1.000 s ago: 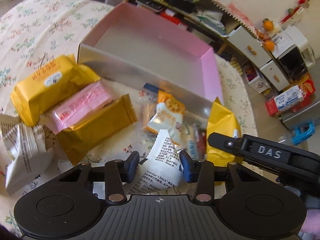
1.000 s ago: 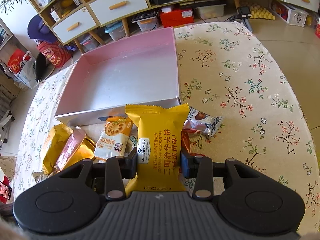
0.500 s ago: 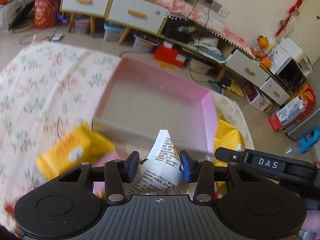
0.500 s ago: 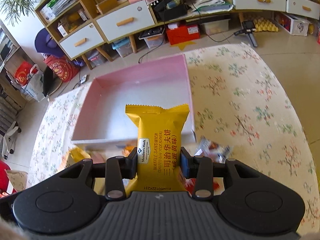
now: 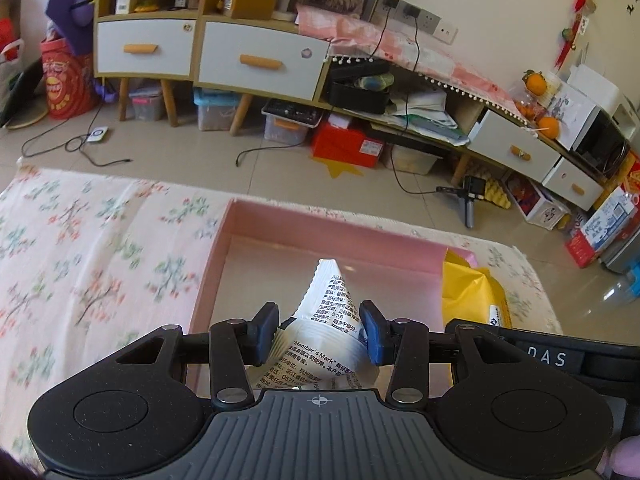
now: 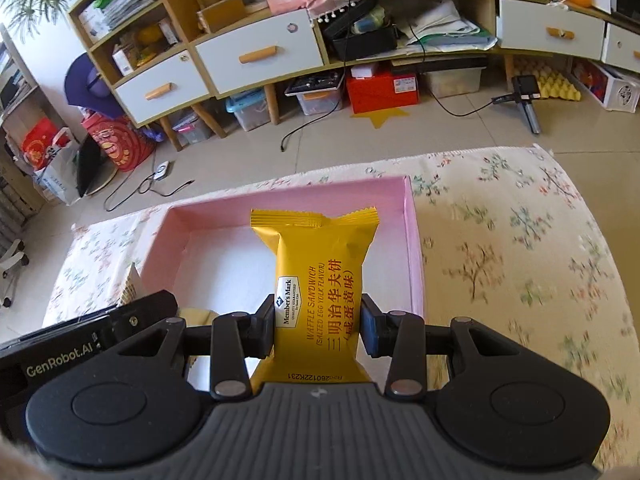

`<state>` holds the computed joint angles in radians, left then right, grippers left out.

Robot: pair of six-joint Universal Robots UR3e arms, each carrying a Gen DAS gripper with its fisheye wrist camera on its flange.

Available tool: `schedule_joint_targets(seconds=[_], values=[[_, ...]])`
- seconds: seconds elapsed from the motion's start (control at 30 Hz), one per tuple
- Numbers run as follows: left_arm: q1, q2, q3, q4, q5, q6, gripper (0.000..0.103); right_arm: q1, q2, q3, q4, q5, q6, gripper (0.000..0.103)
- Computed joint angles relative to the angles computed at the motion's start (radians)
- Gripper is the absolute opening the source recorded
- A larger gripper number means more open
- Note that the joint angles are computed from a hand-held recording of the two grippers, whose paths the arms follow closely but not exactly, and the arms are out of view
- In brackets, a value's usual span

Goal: Organize snacks
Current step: 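Lift both held packets and carry them over the pink box, then open both grippers to drop the packets into the pink box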

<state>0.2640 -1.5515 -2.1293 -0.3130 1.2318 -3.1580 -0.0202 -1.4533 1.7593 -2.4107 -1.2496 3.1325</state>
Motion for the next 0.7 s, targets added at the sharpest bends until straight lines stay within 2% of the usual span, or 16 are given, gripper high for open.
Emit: schedule_joint_targets(seconds=[0.17, 0.33, 0.5, 0.53, 0.57, 0.6, 0.63, 0.7], values=[[-0.045, -0.153, 0.071, 0.099, 0.055, 0.009, 0.042, 0.019, 0.098, -0.056, -0.047, -0.046, 0.004, 0.038], [-0.079, -0.237, 0.107, 0.161, 0.108, 0.026, 0.044, 0.023, 0.134, -0.065, -0.081, -0.067, 0.005, 0.038], [-0.075, -0.272, 0.109, 0.208, 0.089, 0.037, 0.05, 0.01, 0.132, -0.046, -0.108, -0.036, 0.014, 0.042], [-0.073, -0.272, 0.104, 0.221, 0.085, 0.033, 0.051, 0.009, 0.122, -0.037, -0.116, -0.031, 0.016, 0.047], [-0.067, -0.263, 0.096, 0.222, 0.072, 0.034, 0.057, 0.007, 0.12, -0.035, -0.119, -0.028, 0.016, 0.057], [-0.063, -0.257, 0.095, 0.217, 0.065, 0.034, 0.065, 0.005, 0.106, -0.025, -0.123, -0.025, 0.019, 0.061], [-0.061, -0.246, 0.091, 0.215, 0.061, 0.032, 0.068, 0.003, 0.095, -0.019, -0.126, -0.022, 0.017, 0.066], [-0.052, -0.21, 0.072, 0.202, 0.046, 0.039, 0.074, 0.002, 0.081, -0.024, -0.113, -0.021, 0.014, 0.067]])
